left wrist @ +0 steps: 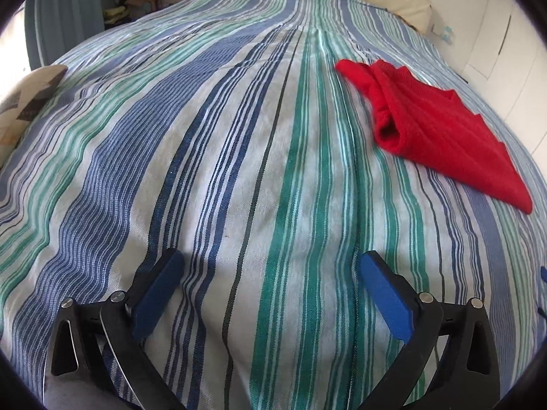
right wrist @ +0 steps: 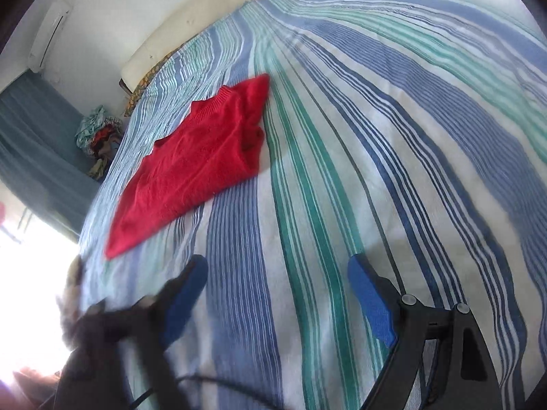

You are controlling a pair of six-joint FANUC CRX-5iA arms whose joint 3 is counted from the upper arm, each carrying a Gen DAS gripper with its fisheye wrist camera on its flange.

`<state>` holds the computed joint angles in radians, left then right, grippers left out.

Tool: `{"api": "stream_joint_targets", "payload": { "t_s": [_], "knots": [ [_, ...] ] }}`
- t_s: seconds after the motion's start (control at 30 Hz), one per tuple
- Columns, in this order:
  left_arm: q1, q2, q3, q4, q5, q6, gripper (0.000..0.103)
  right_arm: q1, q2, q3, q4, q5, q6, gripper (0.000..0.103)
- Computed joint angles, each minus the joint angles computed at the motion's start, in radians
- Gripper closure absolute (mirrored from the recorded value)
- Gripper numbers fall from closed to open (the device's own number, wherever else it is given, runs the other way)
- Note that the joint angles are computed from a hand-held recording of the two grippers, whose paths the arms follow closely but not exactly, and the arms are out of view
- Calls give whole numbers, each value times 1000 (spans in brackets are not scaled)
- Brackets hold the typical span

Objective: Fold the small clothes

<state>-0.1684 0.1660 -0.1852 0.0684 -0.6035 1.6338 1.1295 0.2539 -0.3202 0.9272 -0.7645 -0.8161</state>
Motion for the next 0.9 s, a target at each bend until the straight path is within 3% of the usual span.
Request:
{"api": "stream_joint_targets", "payload": {
  "t_s": [0.53,0.67,0.8,0.9],
  "knots": [
    [-6,-7,-3,-29,6,19,0,10,12,-1,9,-6,-3,19],
    [-7,-7,-3,-29,6,19,0,10,19,37,-58,-22,62,19],
    [-8,-6,-1,-33,6,20,0,-33,-18,17,-54,64,63,19],
    [-15,0,13,-56,-3,38,0,-87,-35,34,-35,54,100,19]
  ]
}}
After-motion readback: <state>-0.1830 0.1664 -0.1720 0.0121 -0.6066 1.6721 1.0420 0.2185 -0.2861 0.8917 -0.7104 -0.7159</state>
